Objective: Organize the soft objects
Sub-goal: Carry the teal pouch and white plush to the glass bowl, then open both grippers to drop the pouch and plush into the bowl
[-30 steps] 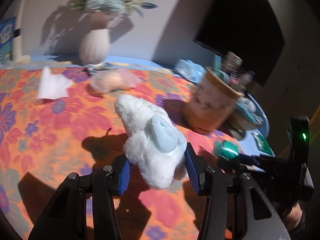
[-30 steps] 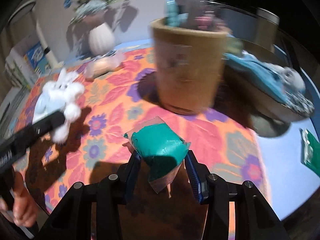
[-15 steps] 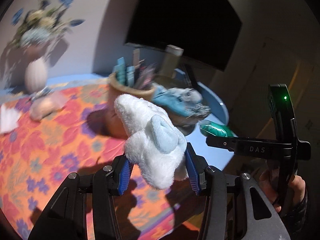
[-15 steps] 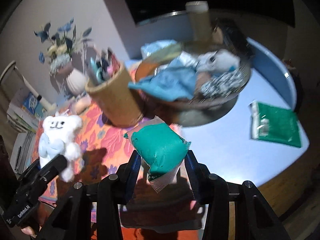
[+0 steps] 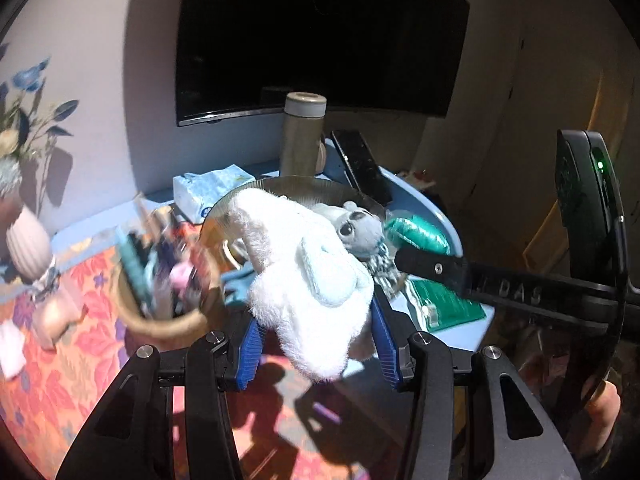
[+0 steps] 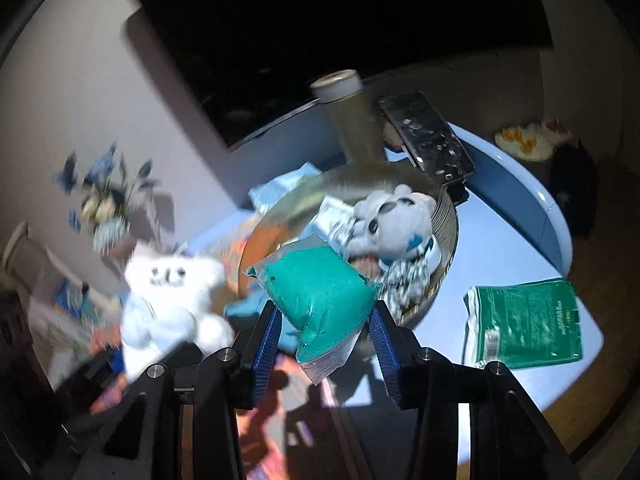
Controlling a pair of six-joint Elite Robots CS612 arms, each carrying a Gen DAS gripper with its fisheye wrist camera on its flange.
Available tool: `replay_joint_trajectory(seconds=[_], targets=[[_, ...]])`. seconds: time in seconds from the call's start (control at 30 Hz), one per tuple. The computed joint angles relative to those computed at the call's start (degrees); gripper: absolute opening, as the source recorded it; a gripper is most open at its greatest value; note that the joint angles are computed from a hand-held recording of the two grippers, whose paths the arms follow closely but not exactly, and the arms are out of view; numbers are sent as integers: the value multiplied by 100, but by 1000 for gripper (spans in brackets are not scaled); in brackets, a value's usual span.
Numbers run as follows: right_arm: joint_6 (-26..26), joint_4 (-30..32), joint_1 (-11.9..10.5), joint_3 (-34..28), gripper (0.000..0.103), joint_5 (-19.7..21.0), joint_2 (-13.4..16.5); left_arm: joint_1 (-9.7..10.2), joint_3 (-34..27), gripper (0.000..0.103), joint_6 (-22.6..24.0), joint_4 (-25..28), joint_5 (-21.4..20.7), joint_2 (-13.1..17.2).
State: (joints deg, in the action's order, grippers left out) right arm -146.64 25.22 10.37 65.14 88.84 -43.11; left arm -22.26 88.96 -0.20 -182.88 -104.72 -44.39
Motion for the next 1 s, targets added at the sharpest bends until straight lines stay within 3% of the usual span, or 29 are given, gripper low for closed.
replay_joint_trajectory(seconds=[0.1, 0.2, 0.3, 0.37, 0.43, 0.47, 0.73, 1.0], targets=[[376, -6, -158, -238, 44, -275, 149, 0, -355, 45, -133, 301, -56, 142], [493, 131, -246, -587, 44, -377, 343, -42, -639, 45, -131, 585, 202, 251], [545, 237, -320, -913, 47, -546, 533, -58, -909, 54, -53, 774, 333, 381], [531, 330, -377, -1147, 71, -725, 688, -63, -1059, 55, -18, 876, 351, 459], [585, 399, -418, -1250, 77, -816, 774, -62, -1105, 81, -23, 900, 390, 490], [578, 367, -448, -1228, 77, -923, 779, -55, -1089, 84, -79, 821, 425, 500], [709, 61, -478, -623, 77, -988, 508, 52, -939, 84, -191, 602, -57, 456], [469, 251, -338, -542, 77, -958, 450, 83, -427, 84, -78, 277, -58, 185]])
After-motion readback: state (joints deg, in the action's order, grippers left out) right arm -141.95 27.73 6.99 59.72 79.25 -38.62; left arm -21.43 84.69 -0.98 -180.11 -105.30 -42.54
